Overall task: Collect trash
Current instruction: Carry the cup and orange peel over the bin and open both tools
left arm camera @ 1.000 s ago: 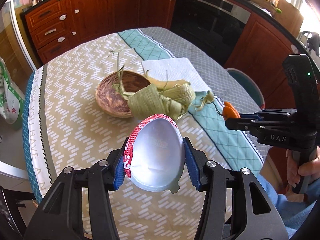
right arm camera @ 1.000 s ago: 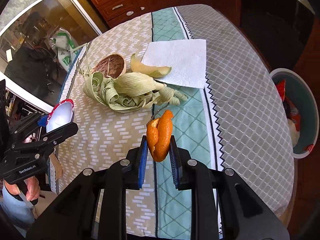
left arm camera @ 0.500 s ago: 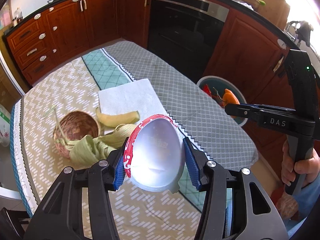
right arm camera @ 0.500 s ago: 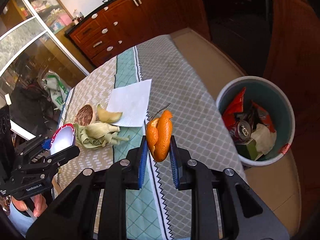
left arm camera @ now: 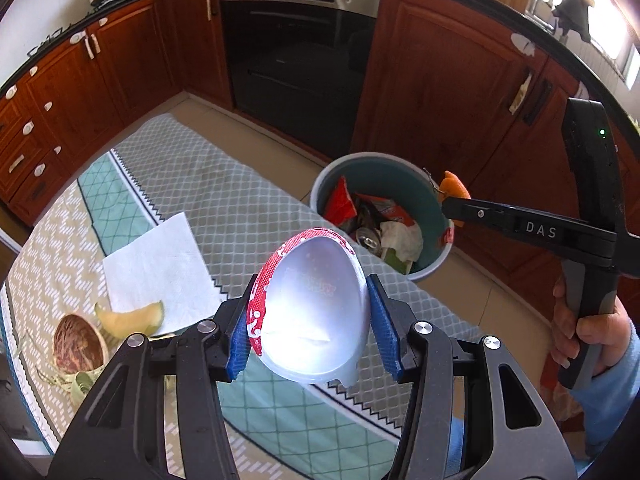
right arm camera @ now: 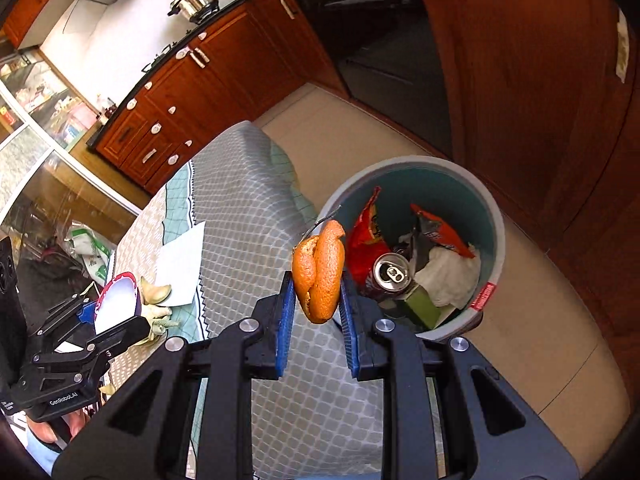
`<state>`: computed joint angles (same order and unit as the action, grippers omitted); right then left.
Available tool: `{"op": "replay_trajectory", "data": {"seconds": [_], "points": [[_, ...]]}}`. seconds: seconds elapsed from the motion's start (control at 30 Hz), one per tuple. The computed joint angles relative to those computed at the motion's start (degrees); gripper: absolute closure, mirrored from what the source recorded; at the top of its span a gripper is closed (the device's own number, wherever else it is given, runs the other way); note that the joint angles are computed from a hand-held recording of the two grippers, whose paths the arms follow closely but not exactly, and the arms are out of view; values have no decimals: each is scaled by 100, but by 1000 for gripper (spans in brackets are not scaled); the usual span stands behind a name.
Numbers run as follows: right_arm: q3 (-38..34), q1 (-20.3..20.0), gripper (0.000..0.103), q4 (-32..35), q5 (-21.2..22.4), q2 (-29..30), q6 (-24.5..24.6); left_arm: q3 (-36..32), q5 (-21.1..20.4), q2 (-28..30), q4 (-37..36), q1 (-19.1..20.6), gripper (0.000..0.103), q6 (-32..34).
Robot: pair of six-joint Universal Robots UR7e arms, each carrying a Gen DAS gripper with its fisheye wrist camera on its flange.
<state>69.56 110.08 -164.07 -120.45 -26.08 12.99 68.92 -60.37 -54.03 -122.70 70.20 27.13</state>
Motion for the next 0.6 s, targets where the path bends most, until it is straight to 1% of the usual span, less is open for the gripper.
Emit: {"op": "replay_trajectory", "data": {"seconds": [0.27,0.6], "points": [[457,-230,82,-326,-64,-357,50,-412,20,649,233,-148,51,-74],[653,-471,82,-283,-30,-549,135,-891,103,1281,537,-210,51,-220]]}}
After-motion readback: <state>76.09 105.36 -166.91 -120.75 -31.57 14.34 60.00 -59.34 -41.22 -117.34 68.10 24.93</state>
